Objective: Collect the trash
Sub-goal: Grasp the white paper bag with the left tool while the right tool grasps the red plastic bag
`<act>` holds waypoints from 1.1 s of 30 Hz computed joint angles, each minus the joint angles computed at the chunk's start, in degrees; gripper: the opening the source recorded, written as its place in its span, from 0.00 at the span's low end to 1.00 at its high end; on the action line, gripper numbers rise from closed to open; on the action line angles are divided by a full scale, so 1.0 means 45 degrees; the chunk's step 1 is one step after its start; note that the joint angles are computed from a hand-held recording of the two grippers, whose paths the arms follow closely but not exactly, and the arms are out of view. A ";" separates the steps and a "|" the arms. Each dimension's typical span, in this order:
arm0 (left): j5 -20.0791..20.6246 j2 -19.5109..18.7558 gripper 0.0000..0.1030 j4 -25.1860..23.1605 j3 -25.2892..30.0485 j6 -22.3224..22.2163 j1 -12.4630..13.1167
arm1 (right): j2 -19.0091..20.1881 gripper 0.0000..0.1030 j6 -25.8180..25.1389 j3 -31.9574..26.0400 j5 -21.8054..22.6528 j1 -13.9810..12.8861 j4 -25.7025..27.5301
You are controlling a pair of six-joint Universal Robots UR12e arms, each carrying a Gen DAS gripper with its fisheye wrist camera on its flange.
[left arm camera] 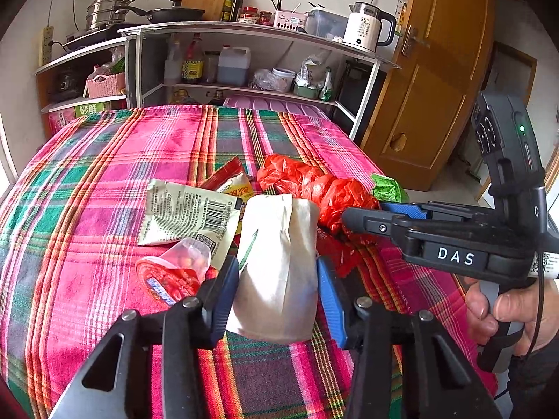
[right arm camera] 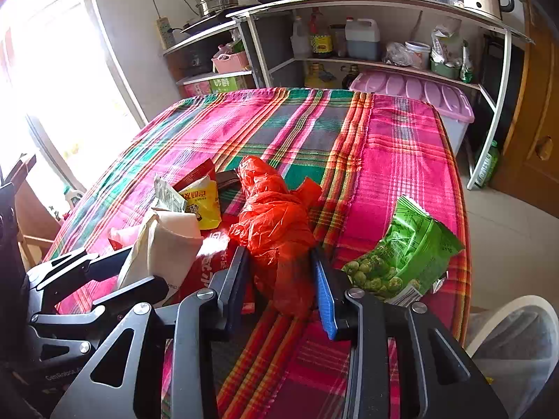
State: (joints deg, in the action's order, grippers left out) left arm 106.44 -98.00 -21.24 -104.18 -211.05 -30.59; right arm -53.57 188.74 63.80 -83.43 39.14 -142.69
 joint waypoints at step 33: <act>0.0638 0.0460 0.45 0.1180 -0.0058 -0.0012 -0.1110 | -0.2987 0.31 0.2098 0.4495 -0.0749 -0.0004 -0.4305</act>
State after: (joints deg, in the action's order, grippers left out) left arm 109.31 -95.93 -15.93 -104.44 -211.10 -35.59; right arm -67.01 198.18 84.03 -86.80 39.12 -162.06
